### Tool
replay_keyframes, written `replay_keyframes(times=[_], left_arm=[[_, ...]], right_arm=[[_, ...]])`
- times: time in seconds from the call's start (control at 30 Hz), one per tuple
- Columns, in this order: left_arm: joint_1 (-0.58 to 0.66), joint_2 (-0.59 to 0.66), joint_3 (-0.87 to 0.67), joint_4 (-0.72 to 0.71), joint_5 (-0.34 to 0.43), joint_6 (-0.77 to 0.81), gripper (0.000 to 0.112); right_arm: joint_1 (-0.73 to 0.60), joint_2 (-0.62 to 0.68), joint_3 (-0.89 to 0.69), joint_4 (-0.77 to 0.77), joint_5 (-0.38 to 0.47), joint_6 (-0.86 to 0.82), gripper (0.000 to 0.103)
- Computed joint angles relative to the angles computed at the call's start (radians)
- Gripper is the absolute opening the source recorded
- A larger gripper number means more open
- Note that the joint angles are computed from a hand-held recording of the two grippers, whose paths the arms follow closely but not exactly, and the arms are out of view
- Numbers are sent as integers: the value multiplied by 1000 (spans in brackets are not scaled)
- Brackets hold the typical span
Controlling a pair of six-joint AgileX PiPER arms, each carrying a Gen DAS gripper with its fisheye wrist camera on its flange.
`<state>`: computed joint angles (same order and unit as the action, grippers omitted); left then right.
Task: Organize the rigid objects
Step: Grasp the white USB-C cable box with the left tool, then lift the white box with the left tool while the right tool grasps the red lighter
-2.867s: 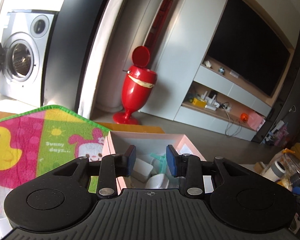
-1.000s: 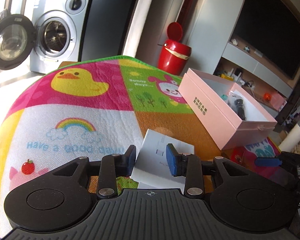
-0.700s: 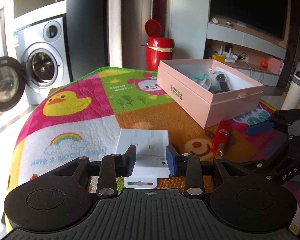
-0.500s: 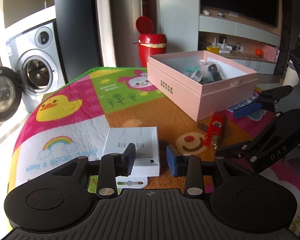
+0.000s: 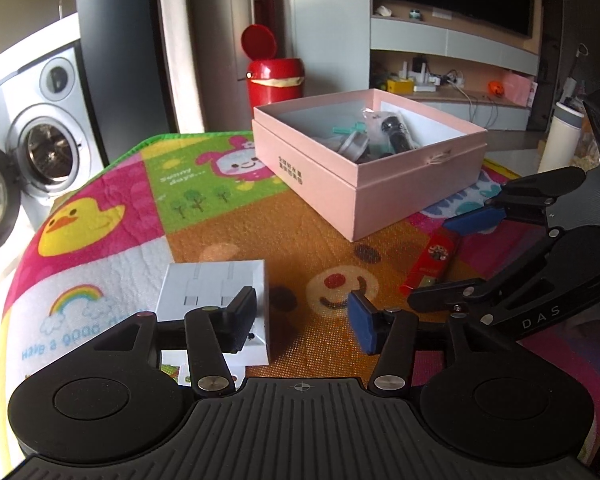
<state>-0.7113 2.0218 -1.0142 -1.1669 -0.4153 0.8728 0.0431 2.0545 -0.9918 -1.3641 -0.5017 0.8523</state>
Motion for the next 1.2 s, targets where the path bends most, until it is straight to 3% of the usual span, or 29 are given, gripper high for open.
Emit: replay_keyframes(times=[0.2, 0.27, 0.33, 0.43, 0.5, 0.63, 0.77, 0.83, 0.93, 1.03, 1.2], left_arm=[[-5, 23, -44, -42, 36, 56, 86], [1, 14, -46, -52, 47, 41, 84], [9, -11, -13, 43, 30, -78, 80], [-6, -38, 26, 1, -112, -88, 79], [21, -54, 39, -37, -142, -103, 79], [116, -68, 61, -7, -66, -226, 78], [135, -52, 66, 133, -15, -382, 78], [108, -24, 37, 85, -21, -307, 78], [48, 25, -20, -94, -97, -80, 78], [26, 60, -58, -195, -136, 35, 78], [27, 60, -39, -170, -140, 7, 79]], right_arm=[[-9, -12, 33, 43, -10, -41, 82], [-10, -12, 33, 45, -12, -43, 82], [-13, -10, 34, 47, -18, -43, 83], [-16, -6, 33, 45, -23, -42, 83], [-15, -5, 32, 42, -24, -40, 84], [-15, -5, 32, 37, -25, -36, 85], [-16, -5, 31, 34, -25, -33, 86], [-16, -5, 31, 34, -25, -33, 86], [-16, -7, 33, 36, -24, -35, 86], [-16, -6, 32, 35, -25, -35, 86], [-16, -6, 31, 34, -25, -35, 86]])
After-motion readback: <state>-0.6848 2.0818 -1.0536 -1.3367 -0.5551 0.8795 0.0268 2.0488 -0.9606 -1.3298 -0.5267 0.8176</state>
